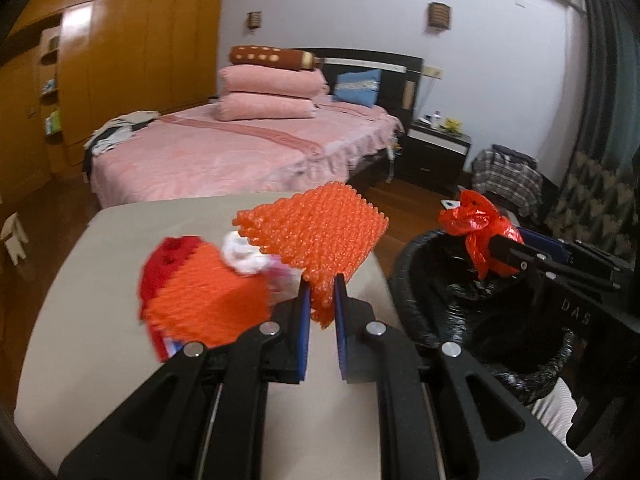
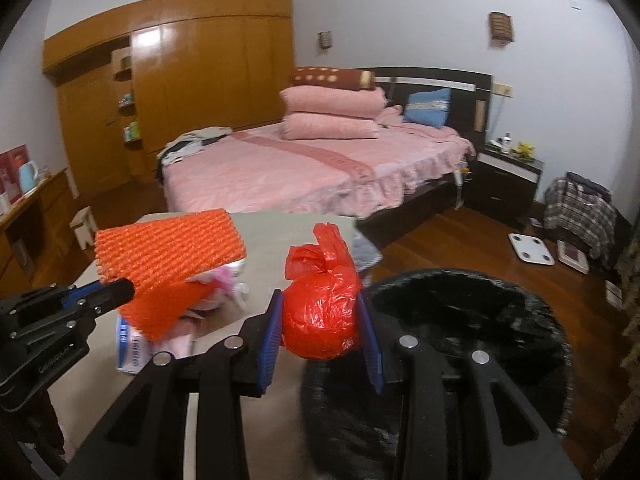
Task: Collect trash
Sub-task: 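Carry the red bag and orange mesh over the black bin and open both tools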
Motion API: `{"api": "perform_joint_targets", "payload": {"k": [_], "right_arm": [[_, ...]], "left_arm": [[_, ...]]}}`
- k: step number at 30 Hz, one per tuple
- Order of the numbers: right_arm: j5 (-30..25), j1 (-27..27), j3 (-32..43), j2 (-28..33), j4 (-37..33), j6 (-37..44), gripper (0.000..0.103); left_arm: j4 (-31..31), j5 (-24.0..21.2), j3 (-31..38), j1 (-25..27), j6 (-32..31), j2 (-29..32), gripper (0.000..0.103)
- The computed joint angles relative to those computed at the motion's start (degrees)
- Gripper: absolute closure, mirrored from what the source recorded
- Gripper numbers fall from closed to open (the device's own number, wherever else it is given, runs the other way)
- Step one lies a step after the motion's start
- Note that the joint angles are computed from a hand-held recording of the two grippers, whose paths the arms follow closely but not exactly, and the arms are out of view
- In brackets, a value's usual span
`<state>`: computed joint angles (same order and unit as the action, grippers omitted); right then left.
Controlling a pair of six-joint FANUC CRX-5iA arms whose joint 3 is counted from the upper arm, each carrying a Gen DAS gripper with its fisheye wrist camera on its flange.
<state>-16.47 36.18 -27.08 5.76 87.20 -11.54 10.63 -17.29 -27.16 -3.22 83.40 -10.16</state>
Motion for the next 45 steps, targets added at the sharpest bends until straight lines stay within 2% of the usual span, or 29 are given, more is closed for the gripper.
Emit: {"api": "perform_joint_targets", "payload": {"k": [12, 17, 20, 21, 22, 23, 25, 27, 28, 30, 31, 33, 35, 37, 39, 41, 45], "right_arm": [[-6.92, -3.93, -4.93, -3.27, -4.74, 0.76, 0.067], [-8.36, -5.5, -5.87, -3.51, -7.05, 1.89, 0.066], [-9.63, -5.66, -6.01, -3.46, -9.09, 3.77, 0.062], [-9.96, -5.71, -6.2, -3.5, -9.52, 4.18, 0.06], [-10.22, -5.6, -6.06, -3.37, -10.07, 4.57, 0.058], [-10.48, -5.6, -6.24, -3.42, -10.36, 4.57, 0.054], [-10.59, -5.63, -6.5, -3.55, -10.36, 4.08, 0.048], [-10.72, -5.57, -6.46, -3.43, -9.78, 3.62, 0.035], [-10.81, -5.5, -6.61, -3.49, -8.82, 2.84, 0.032], [-10.67, -5.49, -6.64, -3.46, -7.29, 1.6, 0.02], [-10.61, -5.27, -6.48, -3.38, -6.72, 1.17, 0.018], [-10.05, -5.23, -6.1, -3.2, -5.69, 0.62, 0.007], [-9.41, -4.95, -5.7, -2.97, -3.58, -0.69, 0.006], [-8.37, -4.92, -5.35, -2.87, -2.93, -0.92, 0.006], [-7.03, -4.33, -4.27, -2.17, -2.1, -1.53, 0.006], [-6.02, -3.69, -3.18, -1.28, -1.25, -2.01, 0.006], [-3.55, -2.62, -0.72, 0.97, -0.5, -2.5, 0.006]], "left_arm": [[12.21, 3.96, 3.85, -8.53, -14.14, 9.89, 0.093], [21.0, 4.26, 5.89, -11.56, -22.44, 14.82, 0.092], [25.84, 2.69, 6.87, -12.71, -27.11, 17.1, 0.081], [26.74, 2.23, 6.93, -12.74, -28.0, 17.54, 0.063], [26.91, 1.87, 7.01, -12.79, -27.99, 17.76, 0.053], [27.01, 1.74, 6.9, -12.75, -28.08, 17.94, 0.053], [25.2, 0.72, 7.02, -12.17, -26.86, 17.99, 0.05], [23.3, 0.03, 6.3, -11.37, -25.07, 17.17, 0.046], [22.6, -0.14, 5.9, -11.03, -24.35, 16.67, 0.045], [21.0, 0.08, 4.9, -10.12, -22.91, 15.41, 0.041], [20.48, 0.53, 4.35, -9.74, -22.39, 14.7, 0.038], [18.75, 2.6, 2.55, -9.0, -20.4, 12.52, 0.032], [18.27, 4.32, 0.8, -8.11, -19.66, 10.5, 0.025], [15.72, 5.39, -0.1, -6.88, -16.95, 8.52, 0.019], [11.17, 5.73, -0.49, -5.29, -12.48, 6.5, 0.016], [2.06, 4.29, 0.93, -3.63, -3.84, 4.76, 0.015], [-9.59, 1.25, 3.06, -0.49, 7.42, 2.36, 0.015]]}}
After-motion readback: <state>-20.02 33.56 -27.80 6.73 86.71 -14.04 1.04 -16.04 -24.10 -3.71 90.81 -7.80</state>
